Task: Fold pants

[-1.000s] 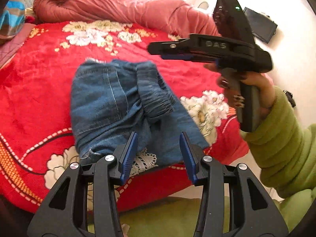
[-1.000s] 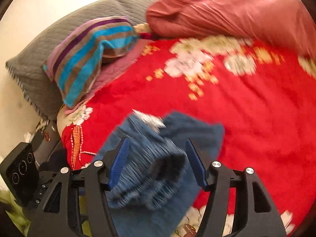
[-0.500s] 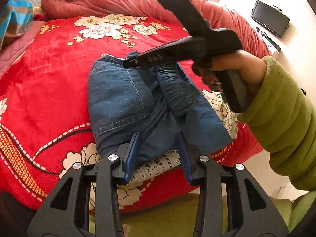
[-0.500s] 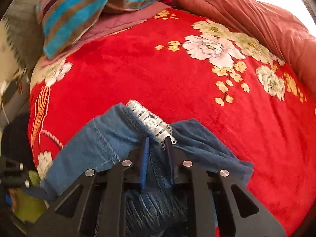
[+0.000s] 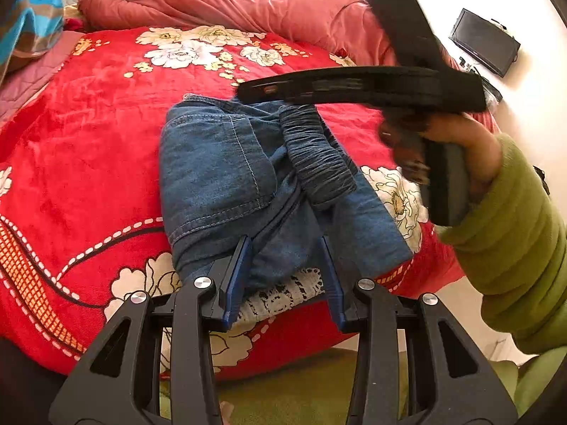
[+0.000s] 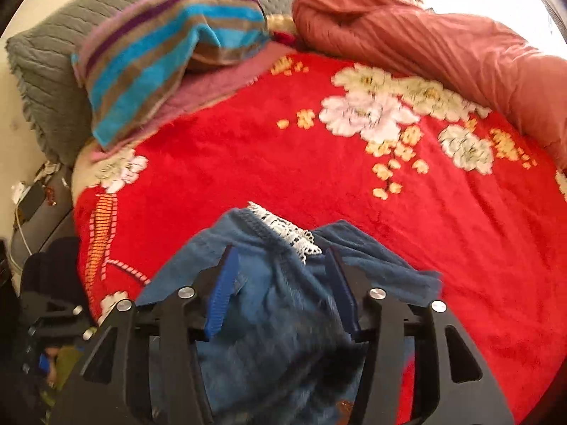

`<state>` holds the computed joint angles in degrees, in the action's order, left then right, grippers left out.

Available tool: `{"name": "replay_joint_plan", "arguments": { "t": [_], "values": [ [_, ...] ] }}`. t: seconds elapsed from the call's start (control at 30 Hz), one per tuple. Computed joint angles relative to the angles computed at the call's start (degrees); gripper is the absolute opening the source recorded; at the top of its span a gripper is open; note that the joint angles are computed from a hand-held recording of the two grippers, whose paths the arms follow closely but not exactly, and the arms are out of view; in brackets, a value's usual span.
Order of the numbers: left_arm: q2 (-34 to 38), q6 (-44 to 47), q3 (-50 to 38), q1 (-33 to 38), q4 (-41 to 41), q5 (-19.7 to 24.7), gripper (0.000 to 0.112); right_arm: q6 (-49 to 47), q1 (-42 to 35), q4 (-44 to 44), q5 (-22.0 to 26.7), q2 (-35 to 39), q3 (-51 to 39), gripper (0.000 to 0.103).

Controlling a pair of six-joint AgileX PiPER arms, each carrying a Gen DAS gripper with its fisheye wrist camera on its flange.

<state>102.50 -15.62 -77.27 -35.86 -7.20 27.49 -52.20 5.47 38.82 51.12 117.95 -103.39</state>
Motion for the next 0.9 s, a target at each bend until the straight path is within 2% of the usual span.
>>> {"name": "replay_joint_plan", "arguments": {
  "t": [0.1,0.27,0.43,0.73,0.9],
  "values": [
    [-0.35,-0.23,0.22,0.04,0.02,-0.18,0.032,-6.47,-2.46,4.89,-2.16,-5.72,7.91,0.066],
    [-1.05,-0.91,0.52,-0.31,0.36,-0.33,0.039,-15.66,-7.35,12.04,-2.93,-13.07,18.29,0.071],
    [-2.96,-2.26,1.36,-0.63,0.91,-0.69,0.047,-20.2,-10.98,13.57,-3.88,-17.44,24.95,0.078],
    [-6.04,-14.34,1.01,-2.7,13.1,0.86,0.058,-20.97,-16.41,16.4,-1.77,-19.04,27.69,0.079],
    [-6.79,-19.62,0.69,-3.56,18.44,2.04,0.073,-22.34,-17.18,18.25,-1.02,-20.38,28.2,0.086]
  ]
}}
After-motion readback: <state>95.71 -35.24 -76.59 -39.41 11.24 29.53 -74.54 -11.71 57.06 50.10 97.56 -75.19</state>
